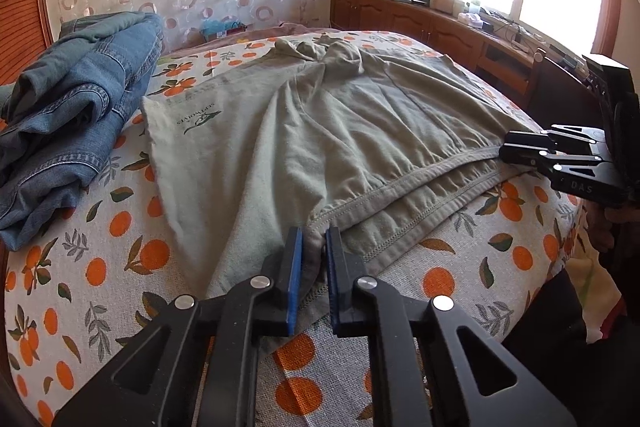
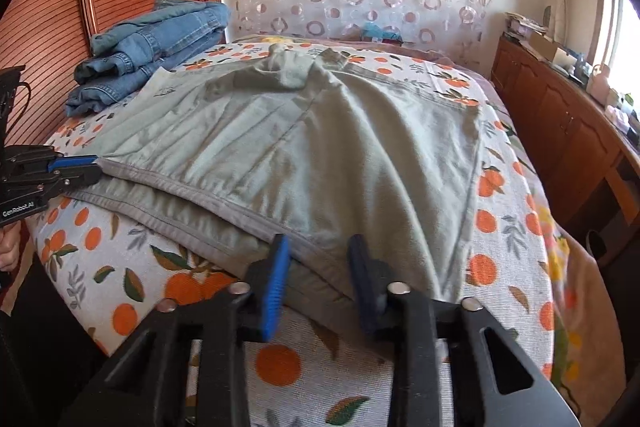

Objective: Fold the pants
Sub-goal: 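Smooth the pants hem flat with the left tool and open both tools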

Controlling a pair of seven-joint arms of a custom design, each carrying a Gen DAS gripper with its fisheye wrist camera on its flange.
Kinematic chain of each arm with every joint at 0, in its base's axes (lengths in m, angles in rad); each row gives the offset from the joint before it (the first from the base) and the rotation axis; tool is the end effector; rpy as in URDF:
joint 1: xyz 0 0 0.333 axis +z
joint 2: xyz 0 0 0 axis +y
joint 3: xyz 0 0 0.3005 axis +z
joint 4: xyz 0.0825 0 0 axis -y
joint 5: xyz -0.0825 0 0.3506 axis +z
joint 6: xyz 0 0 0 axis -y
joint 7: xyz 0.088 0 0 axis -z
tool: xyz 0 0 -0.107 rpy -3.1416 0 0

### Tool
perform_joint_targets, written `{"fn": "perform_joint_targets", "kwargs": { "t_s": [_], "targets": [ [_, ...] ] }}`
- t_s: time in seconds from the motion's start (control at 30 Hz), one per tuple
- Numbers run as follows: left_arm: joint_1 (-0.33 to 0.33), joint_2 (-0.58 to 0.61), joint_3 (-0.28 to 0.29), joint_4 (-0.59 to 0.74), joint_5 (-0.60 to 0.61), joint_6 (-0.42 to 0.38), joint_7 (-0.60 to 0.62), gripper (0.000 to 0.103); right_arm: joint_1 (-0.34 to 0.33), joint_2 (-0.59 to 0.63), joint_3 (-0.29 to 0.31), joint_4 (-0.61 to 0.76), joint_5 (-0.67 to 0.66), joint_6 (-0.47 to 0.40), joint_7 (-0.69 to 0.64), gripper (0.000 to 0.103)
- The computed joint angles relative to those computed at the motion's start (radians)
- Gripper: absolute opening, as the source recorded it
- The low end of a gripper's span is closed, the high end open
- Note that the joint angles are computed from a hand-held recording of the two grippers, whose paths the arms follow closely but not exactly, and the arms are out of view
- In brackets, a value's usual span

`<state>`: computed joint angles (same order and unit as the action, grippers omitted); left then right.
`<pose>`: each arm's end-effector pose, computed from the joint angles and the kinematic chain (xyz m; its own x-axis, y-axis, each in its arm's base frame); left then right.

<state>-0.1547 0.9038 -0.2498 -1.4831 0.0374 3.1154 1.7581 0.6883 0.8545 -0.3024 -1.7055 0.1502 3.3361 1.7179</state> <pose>0.6847 -0.2415 0.2473 -0.4573 -0.8884 0.0407 -0.6553 0.3058 -0.6907 0.6219 0.2826 0.2272 0.2585 -0.9655 0.0314 -0.6456 -0.1968 -0.7379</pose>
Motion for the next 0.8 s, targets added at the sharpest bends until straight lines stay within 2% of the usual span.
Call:
{"fn": "perform_joint_targets", "kwargs": {
  "t_s": [0.07,0.2,0.23,0.53,0.8],
  "targets": [
    [0.007,-0.003,-0.010,-0.006,-0.001,0.005,0.002,0.013,-0.062,-0.017,0.065,-0.009,-0.025,0.009,-0.017,0.015],
    [0.020,-0.009,-0.028,-0.018,-0.002,0.018,0.009,0.012,-0.090,-0.027,0.098,-0.016,-0.040,0.011,-0.034,0.005],
    [0.023,-0.013,-0.031,-0.024,-0.001,0.023,0.012,0.010,-0.089,-0.028,0.099,-0.018,-0.042,0.012,-0.038,0.005],
    [0.070,-0.066,-0.077,-0.133,0.008,0.065,0.040,0.010,-0.125,-0.108,0.155,-0.139,-0.044,0.068,-0.078,0.004],
    [0.047,-0.068,-0.051,-0.135,0.008,0.046,0.031,0.010,-0.127,-0.119,0.163,-0.156,-0.017,0.056,-0.104,0.004]
  ]
}}
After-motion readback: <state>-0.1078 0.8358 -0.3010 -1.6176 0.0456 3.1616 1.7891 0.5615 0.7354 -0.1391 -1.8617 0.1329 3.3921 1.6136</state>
